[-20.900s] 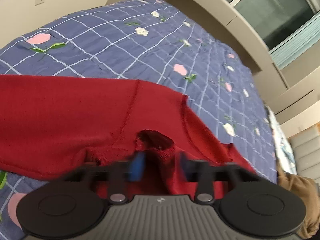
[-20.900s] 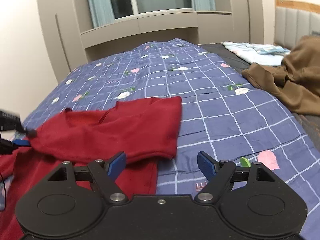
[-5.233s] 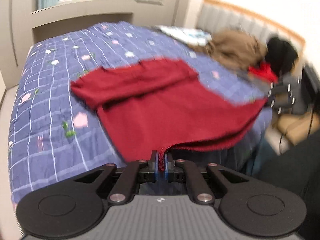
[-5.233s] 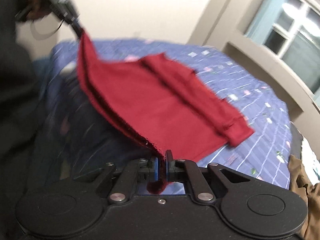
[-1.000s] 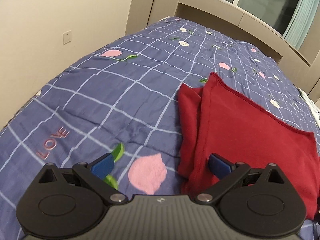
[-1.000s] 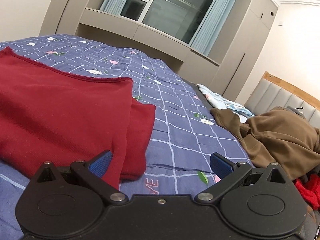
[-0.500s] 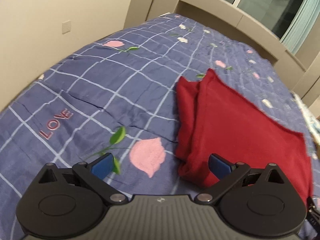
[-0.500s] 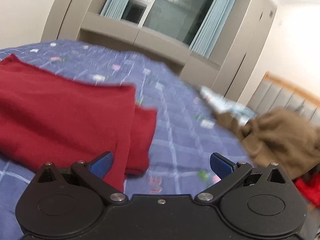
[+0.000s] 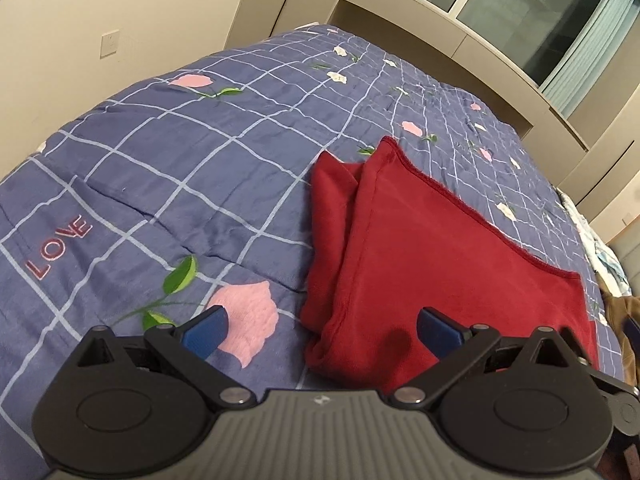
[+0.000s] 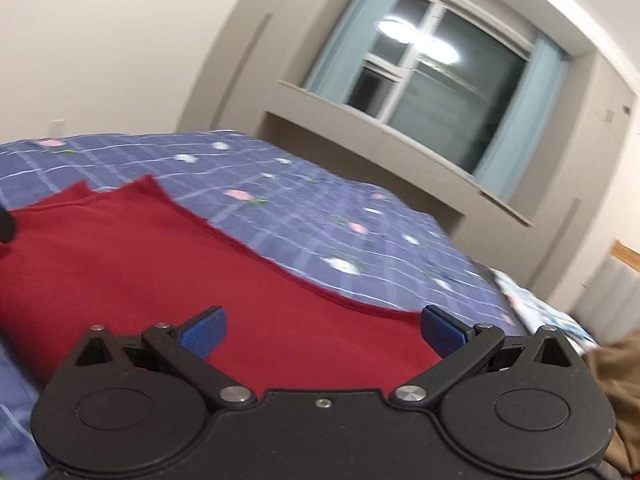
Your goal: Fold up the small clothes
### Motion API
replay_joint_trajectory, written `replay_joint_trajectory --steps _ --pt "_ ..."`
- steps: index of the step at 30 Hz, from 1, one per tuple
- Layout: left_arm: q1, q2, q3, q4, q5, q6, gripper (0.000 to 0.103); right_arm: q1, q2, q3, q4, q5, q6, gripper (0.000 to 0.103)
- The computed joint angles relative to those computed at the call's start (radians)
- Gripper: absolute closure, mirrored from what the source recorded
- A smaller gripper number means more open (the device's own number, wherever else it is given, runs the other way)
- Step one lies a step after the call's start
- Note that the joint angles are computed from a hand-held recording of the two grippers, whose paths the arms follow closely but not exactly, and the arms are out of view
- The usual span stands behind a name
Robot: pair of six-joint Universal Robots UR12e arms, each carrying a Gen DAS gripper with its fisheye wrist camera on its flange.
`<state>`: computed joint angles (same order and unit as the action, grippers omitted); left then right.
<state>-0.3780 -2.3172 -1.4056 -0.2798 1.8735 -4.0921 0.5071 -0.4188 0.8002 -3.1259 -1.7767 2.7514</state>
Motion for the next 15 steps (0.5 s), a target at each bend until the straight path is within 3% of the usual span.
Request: replay_joint_trajectory --steps 4,9,15 --pt "0.000 -0.004 0.010 -0.016 0.004 0.010 0.001 0.009 0.024 -0.036 0.132 -0.007 -0.013 0.001" --pt "-0.002 -0.009 0.019 -0.031 0.014 0.029 0.001 0.012 0.026 -0.028 0.087 -0.013 -0.021 0.001" --pt "-0.009 -0.015 0.028 -0.044 0.032 0.058 0.000 0.023 0.039 -0.019 0.013 -0.058 -0.090 0.001"
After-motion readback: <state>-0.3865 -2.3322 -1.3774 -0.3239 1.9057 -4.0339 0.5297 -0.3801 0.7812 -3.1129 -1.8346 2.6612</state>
